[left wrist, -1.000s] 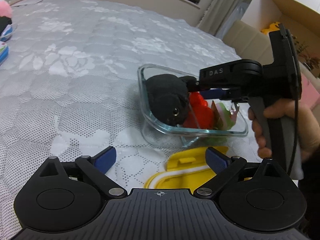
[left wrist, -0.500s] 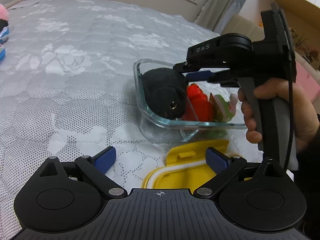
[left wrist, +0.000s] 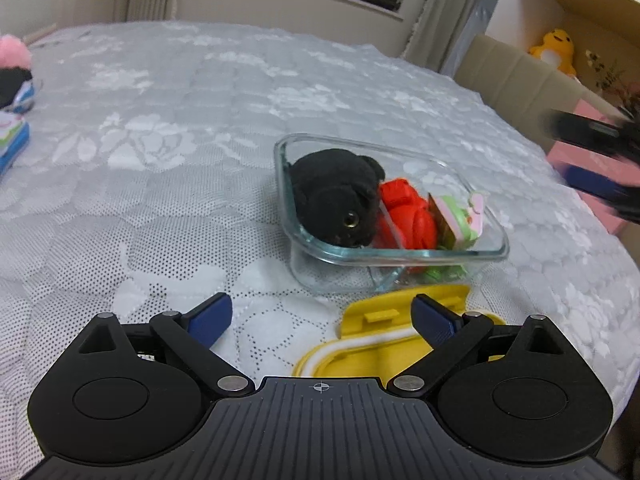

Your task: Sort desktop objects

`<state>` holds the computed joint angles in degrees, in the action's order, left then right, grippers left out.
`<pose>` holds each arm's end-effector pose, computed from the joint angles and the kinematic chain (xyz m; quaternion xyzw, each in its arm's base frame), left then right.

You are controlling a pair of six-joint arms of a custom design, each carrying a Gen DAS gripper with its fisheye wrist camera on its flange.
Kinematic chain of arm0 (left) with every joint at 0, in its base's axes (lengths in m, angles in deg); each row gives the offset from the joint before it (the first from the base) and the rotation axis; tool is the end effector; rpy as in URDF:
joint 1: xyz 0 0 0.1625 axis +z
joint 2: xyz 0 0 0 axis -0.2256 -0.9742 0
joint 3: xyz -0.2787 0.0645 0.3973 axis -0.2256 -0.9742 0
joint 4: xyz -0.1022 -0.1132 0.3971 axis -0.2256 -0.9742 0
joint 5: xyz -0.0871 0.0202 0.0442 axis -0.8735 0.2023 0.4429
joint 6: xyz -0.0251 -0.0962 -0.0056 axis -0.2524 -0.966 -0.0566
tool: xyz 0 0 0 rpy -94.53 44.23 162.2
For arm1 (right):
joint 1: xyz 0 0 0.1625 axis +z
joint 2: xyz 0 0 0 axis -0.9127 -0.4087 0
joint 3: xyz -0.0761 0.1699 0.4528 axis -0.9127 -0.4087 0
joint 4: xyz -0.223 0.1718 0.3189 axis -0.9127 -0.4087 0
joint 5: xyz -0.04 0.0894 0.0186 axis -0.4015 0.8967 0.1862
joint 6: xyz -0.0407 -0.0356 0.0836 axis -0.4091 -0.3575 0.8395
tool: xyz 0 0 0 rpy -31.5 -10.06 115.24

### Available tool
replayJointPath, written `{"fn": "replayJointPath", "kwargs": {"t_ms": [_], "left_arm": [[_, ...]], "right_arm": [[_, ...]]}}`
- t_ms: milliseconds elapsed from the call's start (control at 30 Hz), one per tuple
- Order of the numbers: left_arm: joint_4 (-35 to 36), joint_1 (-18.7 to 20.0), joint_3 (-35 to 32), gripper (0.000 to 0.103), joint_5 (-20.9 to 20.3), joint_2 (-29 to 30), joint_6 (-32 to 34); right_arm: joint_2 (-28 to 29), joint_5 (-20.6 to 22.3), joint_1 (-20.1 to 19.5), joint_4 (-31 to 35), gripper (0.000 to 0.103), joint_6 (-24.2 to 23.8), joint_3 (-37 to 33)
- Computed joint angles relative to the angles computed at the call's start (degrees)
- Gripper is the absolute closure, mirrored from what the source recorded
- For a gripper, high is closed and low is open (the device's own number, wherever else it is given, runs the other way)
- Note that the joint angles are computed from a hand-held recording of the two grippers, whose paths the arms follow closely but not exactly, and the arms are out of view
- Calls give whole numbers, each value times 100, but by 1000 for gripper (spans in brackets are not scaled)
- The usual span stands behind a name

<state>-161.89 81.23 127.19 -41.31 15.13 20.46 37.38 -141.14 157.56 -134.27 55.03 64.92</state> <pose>-0.0648 -0.7107 0.1345 0.0227 0.8634 -0.4174 0.2826 0.1705 -0.8171 0.0942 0.3051 -0.8782 0.3661 0.0411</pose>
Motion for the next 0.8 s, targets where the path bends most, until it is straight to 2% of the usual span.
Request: {"fn": "replayJointPath", "kwargs": {"t_ms": [33,100,200,267,367,500,600,700,800], "left_arm": [[35,-45,33,4,99,8,-70],[152,-137,154,4,256,-2,-356],[406,-296,450,4,428,-86,-963],[493,-463,650,4,671,-113,-1269],[784,-727,858,4,1125,-113,-1619],[1472,-943,965,3,1413,-89,-2202],[1920,-1069,1024,3,1660,-35,-2653],[2277,-1223,1116,3,1937,19,-3077],[2243,-1373,1226,3,2206,89,-3324]], "right_arm": [[-132,33,-64,-385,3,-267,278],[-363,78,-225,-938,0,-624,733],[-640,335,-520,-665,0,-353,1046],[-707,494,-686,-717,0,-98,1239],[-753,472,-819,-1053,0,-216,1594],[-912,234,-855,-576,0,-257,1884],[-1013,563,-965,-498,0,-181,2116],[-1057,490,-959,-980,0,-639,2372],[-1014,81,-872,-1692,0,-1105,2577]]}}
